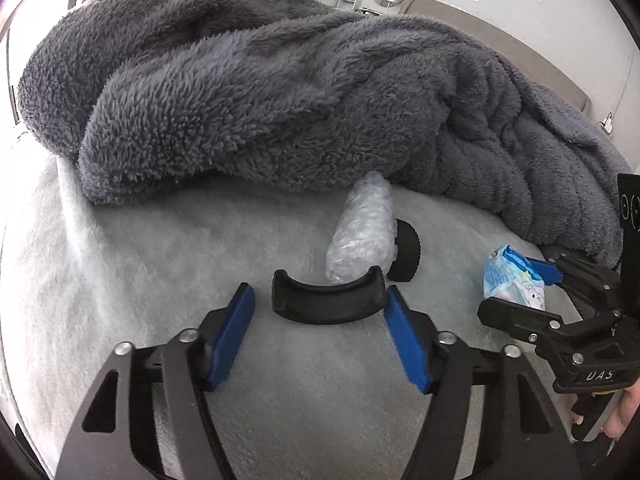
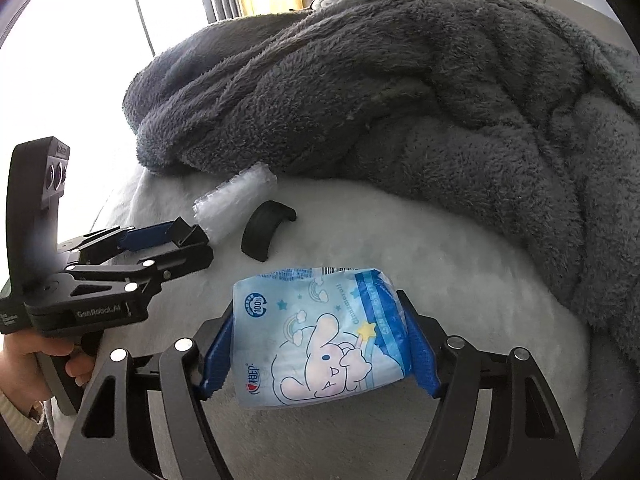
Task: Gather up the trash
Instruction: 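Grasp blue diaper packet with right tool while left tool grasps black plastic arc, then carry both items over the bin and open left tool to drop arc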
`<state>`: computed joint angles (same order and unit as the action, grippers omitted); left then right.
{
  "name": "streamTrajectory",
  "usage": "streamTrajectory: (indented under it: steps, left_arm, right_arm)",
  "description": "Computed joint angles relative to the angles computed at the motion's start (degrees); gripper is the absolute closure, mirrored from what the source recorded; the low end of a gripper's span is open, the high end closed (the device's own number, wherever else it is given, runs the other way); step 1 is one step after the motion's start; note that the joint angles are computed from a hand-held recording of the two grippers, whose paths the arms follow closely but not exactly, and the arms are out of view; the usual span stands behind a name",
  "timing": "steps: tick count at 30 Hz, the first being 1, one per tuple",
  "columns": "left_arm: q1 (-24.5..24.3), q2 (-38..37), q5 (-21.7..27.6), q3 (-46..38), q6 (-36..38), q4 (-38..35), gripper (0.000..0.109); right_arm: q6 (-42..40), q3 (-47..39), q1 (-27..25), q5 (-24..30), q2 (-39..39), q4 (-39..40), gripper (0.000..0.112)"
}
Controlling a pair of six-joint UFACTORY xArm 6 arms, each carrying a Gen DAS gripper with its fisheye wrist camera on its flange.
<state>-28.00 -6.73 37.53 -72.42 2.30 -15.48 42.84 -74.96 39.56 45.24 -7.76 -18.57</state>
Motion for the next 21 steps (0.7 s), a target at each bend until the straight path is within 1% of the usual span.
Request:
streamTrajectory:
  steps: [2, 3, 5, 8, 13, 21]
  left_arm:
    - [-0.12, 0.0, -0.16, 0.06, -0.32, 0.48, 0.047]
    - [-0.2, 0.05, -0.23, 0.04, -0.33, 0.57, 0.052]
    - [-0.19, -0.31, -0.32, 0.36, 0.81, -0.16, 0.057]
    - [-0.41, -1.24, -1.25, 1.19, 2.22, -1.24, 0.058]
    - [-0.44, -4.11, -2.51, 3.43, 3.54, -2.38, 0.058]
    - [0.78, -9.54, -1.81, 7.43, 2.61, -1.09, 0.058]
  right_arm:
    - [0.54, 0.0, 0.03, -0.07, -0.22, -0.17, 0.039]
    - [0.96, 0.21, 0.02, -0.27, -0.54, -0.23, 0.039]
    - [1.68, -0.21, 0.0, -0.56, -0.35, -0.11, 0.039]
    - [2.27, 1.11, -0.5, -0.85, -2.61, 0.34, 0.039]
    - [4.4, 1.45, -0.35, -1.67, -4.05, -0.41, 0.039]
    - [6.61, -1.41, 1.72, -1.89, -2.17, -1.45, 0.039]
